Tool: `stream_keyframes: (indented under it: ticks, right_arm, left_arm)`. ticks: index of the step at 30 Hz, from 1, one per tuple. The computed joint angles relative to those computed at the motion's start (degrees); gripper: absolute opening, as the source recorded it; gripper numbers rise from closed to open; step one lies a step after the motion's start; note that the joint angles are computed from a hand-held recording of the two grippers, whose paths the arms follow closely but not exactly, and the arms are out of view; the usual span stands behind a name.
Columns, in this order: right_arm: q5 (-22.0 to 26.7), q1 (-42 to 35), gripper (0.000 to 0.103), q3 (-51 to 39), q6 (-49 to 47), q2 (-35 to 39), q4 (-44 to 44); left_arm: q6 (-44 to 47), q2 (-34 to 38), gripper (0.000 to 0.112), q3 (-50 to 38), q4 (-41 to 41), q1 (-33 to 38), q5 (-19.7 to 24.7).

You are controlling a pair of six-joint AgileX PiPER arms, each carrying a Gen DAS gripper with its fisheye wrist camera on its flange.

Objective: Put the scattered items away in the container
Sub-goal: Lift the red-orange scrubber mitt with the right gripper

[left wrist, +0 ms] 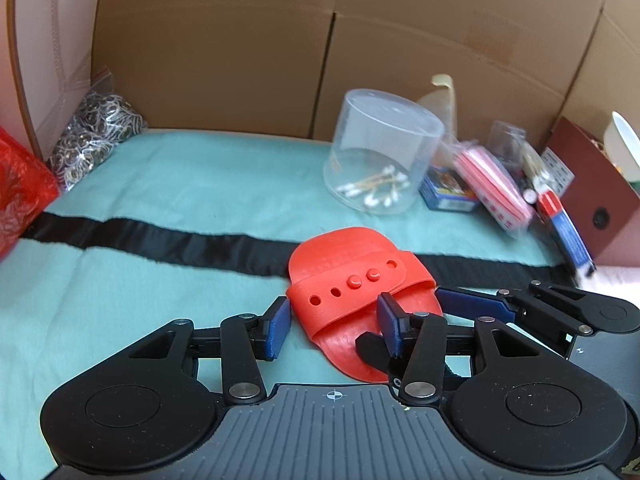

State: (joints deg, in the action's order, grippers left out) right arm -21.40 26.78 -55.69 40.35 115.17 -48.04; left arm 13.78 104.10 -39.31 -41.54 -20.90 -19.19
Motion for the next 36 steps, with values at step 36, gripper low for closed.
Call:
stream_keyframes:
  ticks: [36]
  right_arm:
    - [-14.04,-13.55,0.087,31.61,-18.13,-16.30,7.21]
  left_arm:
    - [15.08,-2.24,0.071,2.61,-29.22,-26.84,-5.43]
